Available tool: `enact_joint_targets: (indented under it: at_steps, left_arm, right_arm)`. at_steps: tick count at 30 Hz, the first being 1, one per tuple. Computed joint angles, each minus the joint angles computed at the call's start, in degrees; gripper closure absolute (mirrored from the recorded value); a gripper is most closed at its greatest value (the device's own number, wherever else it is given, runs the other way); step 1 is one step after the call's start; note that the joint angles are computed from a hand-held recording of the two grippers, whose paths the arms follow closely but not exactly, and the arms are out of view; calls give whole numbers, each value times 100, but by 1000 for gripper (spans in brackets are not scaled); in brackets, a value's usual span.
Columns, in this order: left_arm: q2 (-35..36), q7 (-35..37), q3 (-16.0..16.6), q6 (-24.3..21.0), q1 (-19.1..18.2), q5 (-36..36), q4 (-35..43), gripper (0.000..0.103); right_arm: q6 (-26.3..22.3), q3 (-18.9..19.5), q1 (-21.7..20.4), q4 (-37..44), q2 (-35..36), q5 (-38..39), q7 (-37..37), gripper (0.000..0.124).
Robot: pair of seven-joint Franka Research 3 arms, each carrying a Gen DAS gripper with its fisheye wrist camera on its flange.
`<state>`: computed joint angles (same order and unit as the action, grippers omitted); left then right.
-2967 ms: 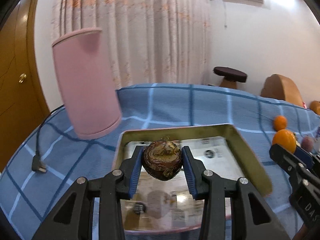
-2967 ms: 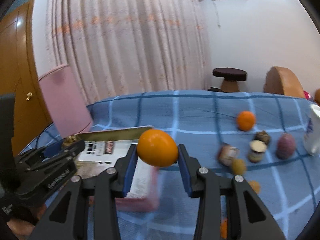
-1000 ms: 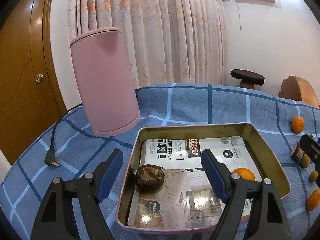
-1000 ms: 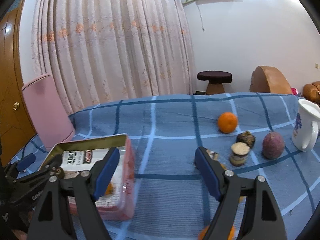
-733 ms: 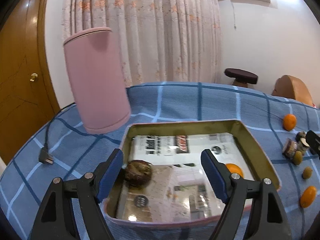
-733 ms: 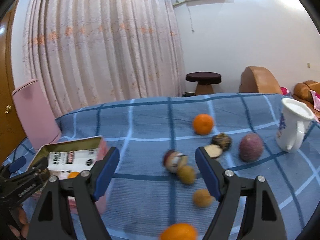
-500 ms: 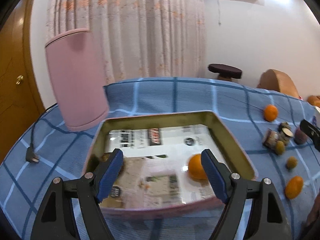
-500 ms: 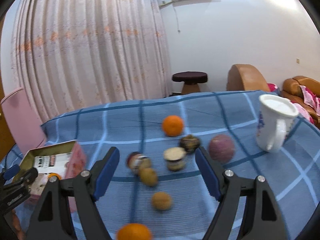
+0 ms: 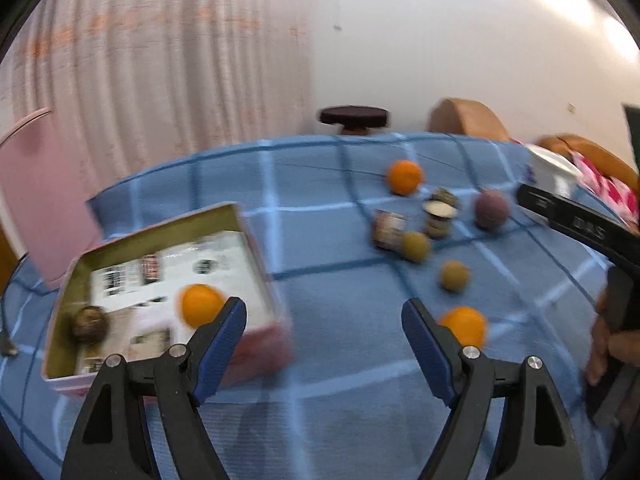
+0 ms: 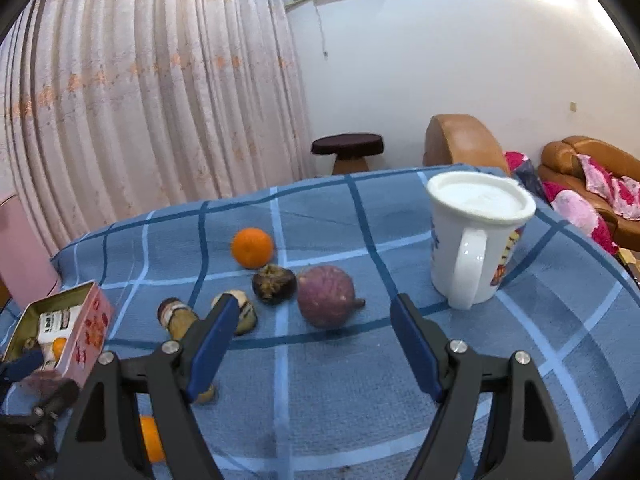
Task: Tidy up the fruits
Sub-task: 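Grasp a large orange with the left tool while the right tool grasps a small yellow fruit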
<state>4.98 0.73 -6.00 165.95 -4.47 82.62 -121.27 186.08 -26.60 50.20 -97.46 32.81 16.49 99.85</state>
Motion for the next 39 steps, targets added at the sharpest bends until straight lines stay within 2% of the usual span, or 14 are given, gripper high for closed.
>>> enact_joint_targets:
  at_steps: [2, 5, 7, 11, 15, 16, 18, 22, 26, 28, 29, 31, 36, 39]
  left_arm:
    - [95, 239, -53, 72, -51, -76, 92, 22]
    - [250, 990, -111, 122, -158, -684, 190, 22]
    - [361, 1339, -108, 198, -226, -983, 277, 22]
    - [605, 2480, -171, 317, -253, -2264, 392, 22]
    - [773, 3371, -211, 30, -389, -3197, 524, 25]
    - [820, 3621, -242, -22, -384, -3503, 558, 38]
    - [932, 4152, -326, -149, -345, -4126, 634, 57]
    - [917, 4167, -95, -20, -535, -4325, 579, 63]
    - [820, 3775, 146, 92, -684, -4159, 472, 64]
    - [670, 2838, 504, 340, -887, -3431, 327, 64]
    - [564, 2019, 755, 472, -1032, -2721, 263, 64]
    - [419, 784, 976, 580, -1128, -1610, 216, 64]
    - [42, -1338, 919, 89, -1065, 418, 119, 64]
    - [-28, -1847, 763, 108, -845, 931, 124, 64]
  right_arm:
    - [-11, 692, -577, -71, -189, -161, -320, 54]
    - [-68, 1646, -1347, -120, -339, -296, -723, 62]
    - [-124, 2032, -1656, -124, -371, -313, -889, 63]
    - [-234, 2461, -2016, -93, -383, -261, -1033, 63]
    - [-313, 2604, -2151, -105, -406, -209, -1063, 63]
    - [-336, 2730, -2259, -95, -403, -187, -1103, 63]
    - [-413, 3077, -2549, -60, -391, -127, -1243, 63]
    - [-540, 3231, -2655, 8, -359, -87, -1400, 63]
    - [-736, 3520, -2860, 118, -294, -9, -1650, 63]
    - [-940, 3917, -3161, 247, -211, 130, -1956, 63]
    - [-1032, 4074, -3272, 309, -169, 222, -2107, 63]
    - [-1249, 4250, -3376, 455, -82, 398, -2343, 63]
    - [-1955, 3965, -3034, 916, 119, 472, -2482, 72]
    - [-2235, 3796, -2844, 1102, 202, 409, -2518, 72]
